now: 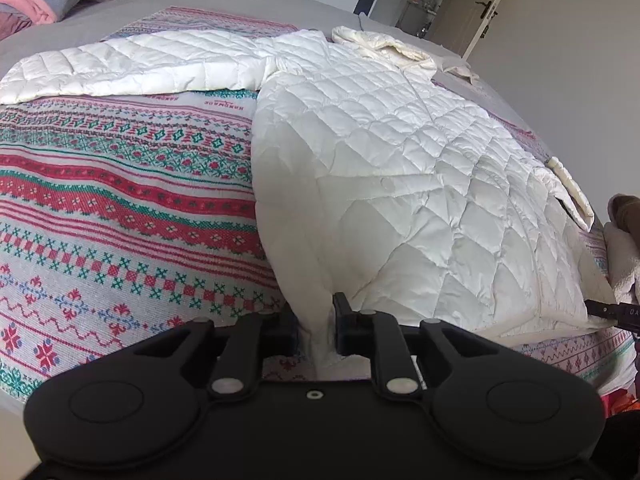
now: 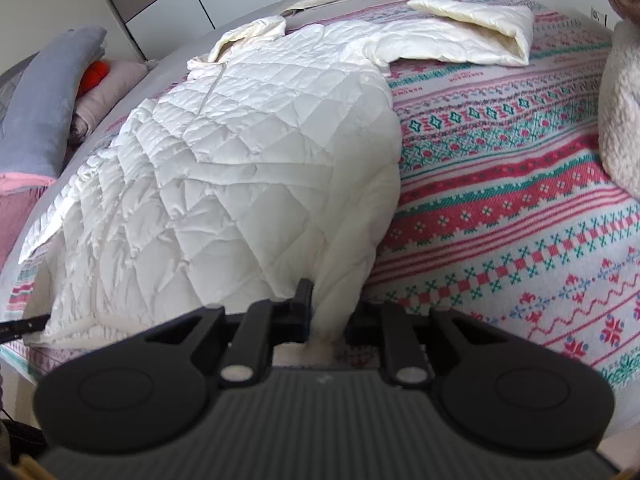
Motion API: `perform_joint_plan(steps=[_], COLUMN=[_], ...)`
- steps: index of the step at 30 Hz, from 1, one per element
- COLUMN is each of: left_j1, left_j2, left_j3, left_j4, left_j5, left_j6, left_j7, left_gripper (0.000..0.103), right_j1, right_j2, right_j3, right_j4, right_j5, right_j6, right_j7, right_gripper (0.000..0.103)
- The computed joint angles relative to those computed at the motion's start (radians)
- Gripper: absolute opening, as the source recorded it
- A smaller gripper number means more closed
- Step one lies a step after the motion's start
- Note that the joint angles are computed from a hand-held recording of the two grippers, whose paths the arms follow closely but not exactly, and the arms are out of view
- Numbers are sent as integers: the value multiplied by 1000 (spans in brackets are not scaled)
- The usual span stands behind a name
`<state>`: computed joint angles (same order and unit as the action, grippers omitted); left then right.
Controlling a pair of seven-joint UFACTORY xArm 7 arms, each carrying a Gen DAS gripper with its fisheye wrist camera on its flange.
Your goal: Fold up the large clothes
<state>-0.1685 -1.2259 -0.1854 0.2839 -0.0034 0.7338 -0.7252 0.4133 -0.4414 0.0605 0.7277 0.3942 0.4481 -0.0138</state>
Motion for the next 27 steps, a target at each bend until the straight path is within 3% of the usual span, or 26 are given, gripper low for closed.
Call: perform_joint_plan(steps=[1, 2, 3, 4, 5, 7, 9, 12, 16, 19, 21, 24, 27], left_j1=[23, 49, 86, 130, 166, 221, 249, 244, 220, 171, 105, 52, -31], left_j2=[0, -15, -22, -23, -18, 28, 110, 254, 432, 562, 629, 628, 510], left_j3=[-26, -72, -117, -163, -205, -260, -278, -274, -276, -255, -202, -165, -68], left_j4=[11, 25, 40, 48, 62, 100, 141, 200, 257, 310, 331, 327, 273], left_j5=[13, 34, 70, 119, 169, 250, 298, 335, 370, 364, 318, 306, 204], left_j6=[8, 29, 34, 12, -4, -37, -88, -194, -321, -289, -236, -207, -196], left_j7=[-21, -54, -85, -110, -128, -148, -160, -156, -130, -86, -59, -54, -31], left_gripper=[35, 53, 75, 82, 87, 90, 91, 91, 91, 91, 93, 95, 95], right_j1=[-6, -22, -54, -89, -116, -156, -146, -55, -39, -22, -11, 6, 32], right_j2=[2, -4, -9, -17, -18, -8, 24, 101, 211, 303, 348, 414, 431], right_j3=[0, 10, 42, 76, 99, 141, 153, 127, 181, 199, 203, 202, 199], right_j4=[8, 9, -2, -12, -12, 4, 29, 104, 211, 292, 333, 393, 400], right_j5=[-4, -16, -52, -101, -149, -232, -276, -294, -380, -425, -453, -515, -708], right_j6=[-2, -14, -62, -115, -154, -211, -266, -280, -279, -241, -190, -58, -23], right_j7=[4, 26, 69, 110, 139, 195, 216, 173, 174, 188, 215, 289, 395], right_gripper=[26, 50, 60, 70, 70, 73, 78, 82, 85, 85, 85, 87, 88])
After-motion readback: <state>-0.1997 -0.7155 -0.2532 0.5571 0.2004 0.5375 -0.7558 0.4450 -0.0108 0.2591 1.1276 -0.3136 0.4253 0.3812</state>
